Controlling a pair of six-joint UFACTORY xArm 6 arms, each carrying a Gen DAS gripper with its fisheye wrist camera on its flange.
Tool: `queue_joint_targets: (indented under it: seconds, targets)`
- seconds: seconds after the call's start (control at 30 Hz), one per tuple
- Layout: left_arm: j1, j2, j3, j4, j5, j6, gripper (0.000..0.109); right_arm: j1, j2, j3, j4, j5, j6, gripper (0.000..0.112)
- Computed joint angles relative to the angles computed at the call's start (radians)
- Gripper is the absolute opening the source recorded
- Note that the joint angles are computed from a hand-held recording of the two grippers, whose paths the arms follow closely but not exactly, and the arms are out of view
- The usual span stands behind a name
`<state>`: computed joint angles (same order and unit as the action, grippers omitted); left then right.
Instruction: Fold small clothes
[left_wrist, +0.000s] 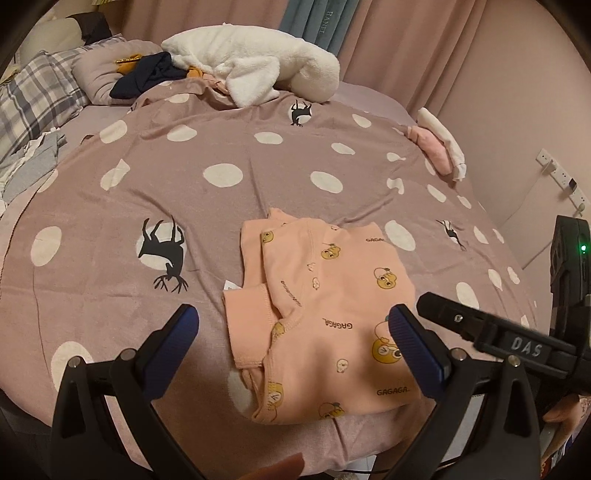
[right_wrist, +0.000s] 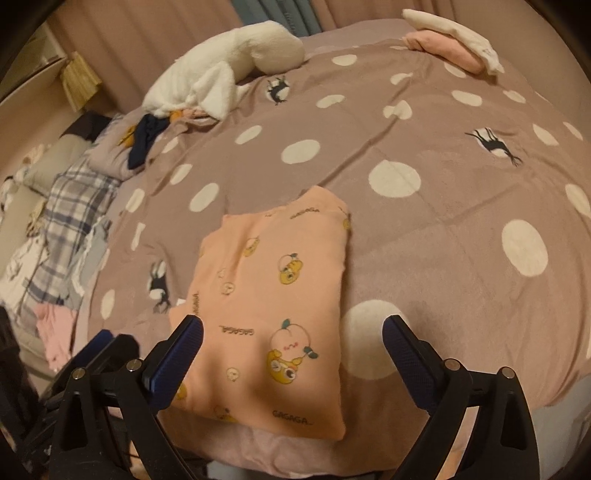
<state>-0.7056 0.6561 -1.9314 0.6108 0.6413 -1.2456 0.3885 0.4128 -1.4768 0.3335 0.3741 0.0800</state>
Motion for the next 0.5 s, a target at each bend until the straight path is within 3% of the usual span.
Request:
queue_joint_targets:
  seconds: [0.23,0.4,0.5]
  targets:
    - [-0.002,0.025,-0.038,0.02,0.029,-0.012,0.103,0.002,0.001,0.011,-0.226,0.003,0.192,0.097]
    - [-0.008,0.055,-0.085,0.012,0.061,0.035,0.103,0.008,0.022,-0.019,-0.224,0.029,0.164,0.097]
    - [-0.007,0.063,-0.095,-0.002,0.068,0.055,0.103,0.008,0.037,-0.039,-0.303,0.05,0.231,0.097]
